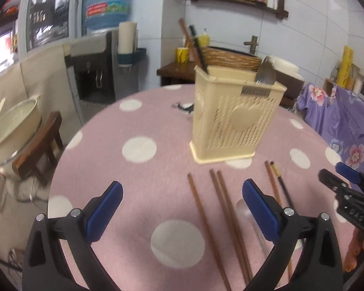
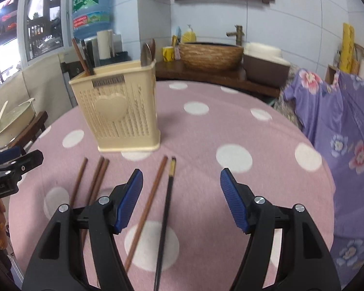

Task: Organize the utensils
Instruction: 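Move both tools back down to the remaining chopsticks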

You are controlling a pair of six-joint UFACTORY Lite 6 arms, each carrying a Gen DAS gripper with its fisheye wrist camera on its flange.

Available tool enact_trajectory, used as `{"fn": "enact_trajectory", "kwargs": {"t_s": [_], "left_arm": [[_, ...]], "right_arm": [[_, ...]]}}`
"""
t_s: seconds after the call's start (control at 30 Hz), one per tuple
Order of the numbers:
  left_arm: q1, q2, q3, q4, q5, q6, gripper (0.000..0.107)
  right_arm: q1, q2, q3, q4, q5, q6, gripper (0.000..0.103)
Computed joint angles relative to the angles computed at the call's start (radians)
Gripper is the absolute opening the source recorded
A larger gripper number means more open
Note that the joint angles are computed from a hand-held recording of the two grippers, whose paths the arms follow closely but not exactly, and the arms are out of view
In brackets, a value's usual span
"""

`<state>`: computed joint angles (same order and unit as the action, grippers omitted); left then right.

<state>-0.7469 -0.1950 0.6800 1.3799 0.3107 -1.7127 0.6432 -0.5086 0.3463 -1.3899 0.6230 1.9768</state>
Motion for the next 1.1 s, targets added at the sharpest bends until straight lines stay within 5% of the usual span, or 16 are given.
{"fn": "enact_trajectory", "kwargs": {"t_s": [0.27,0.5,0.67,0.97,1.1], "left_arm": [[0.047,0.024,-0.128,0.044,-0.081,-0.099,0.095],[0.014,0.113,-0.066,0.035,-0.090,-0.094,0.065],[-0.007,0.243,0.039,-0.020,-0.113,-0.051,0.056],[-0.034,0.382,0.159,-0.026,-0.032,-0.056,0.052],[-0.029,0.433,0.210,-0.010,0.010,-0.069,0.042]], "right_arm": [[0.084,0.012,-0.084,0.055,0.045,0.081,0.066],[0.080,0.060,-0.076,0.033,0.028,0.122,0.066],[0.063,0.079,-0.067,0.031,0.005,0.103,0.066],[0.022,0.059,-0.077,0.041,-0.029,0.057,0.066],[0.010,0.097,-0.049,0.026,-0.047,0.046,0.066]]}}
